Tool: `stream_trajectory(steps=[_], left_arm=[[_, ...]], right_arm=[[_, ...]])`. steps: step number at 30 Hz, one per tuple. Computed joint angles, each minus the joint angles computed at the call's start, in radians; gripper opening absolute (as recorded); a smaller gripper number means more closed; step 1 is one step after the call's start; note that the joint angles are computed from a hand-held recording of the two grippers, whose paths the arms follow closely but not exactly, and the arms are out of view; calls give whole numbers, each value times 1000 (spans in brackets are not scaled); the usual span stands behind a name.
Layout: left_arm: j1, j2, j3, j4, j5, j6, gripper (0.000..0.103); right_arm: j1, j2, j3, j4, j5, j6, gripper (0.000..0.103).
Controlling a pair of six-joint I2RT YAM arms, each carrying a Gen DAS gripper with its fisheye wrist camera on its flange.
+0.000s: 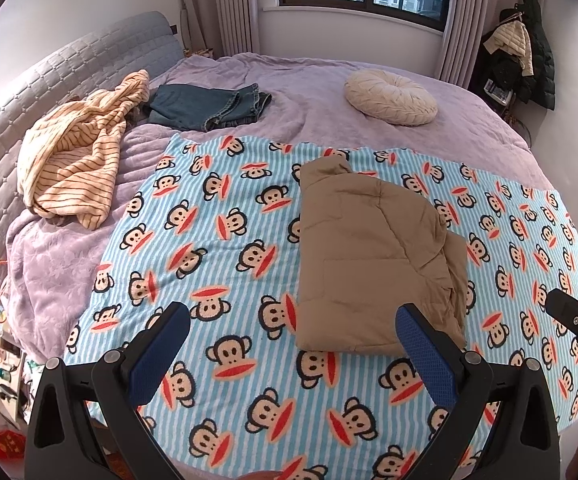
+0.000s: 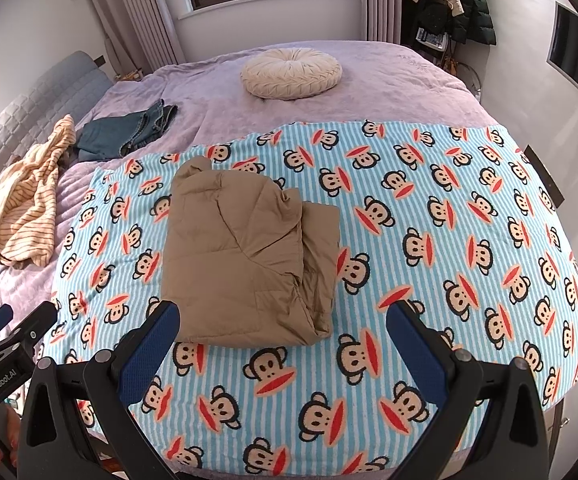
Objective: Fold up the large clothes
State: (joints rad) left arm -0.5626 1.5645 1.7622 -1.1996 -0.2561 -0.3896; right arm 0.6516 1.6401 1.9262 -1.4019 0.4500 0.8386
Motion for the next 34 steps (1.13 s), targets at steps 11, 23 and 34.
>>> stream_trajectory(steps=[11, 23, 34], left_arm=[[17, 29, 30, 5, 14, 25, 103], [39, 57, 63, 12, 38, 52, 103], [54, 60, 60, 39, 62, 76, 103]], right_arm=[[-7, 2, 5, 0, -7, -11, 103], [0, 15, 23, -13, -5, -3, 103], [12, 18, 32, -28, -3, 14, 103]])
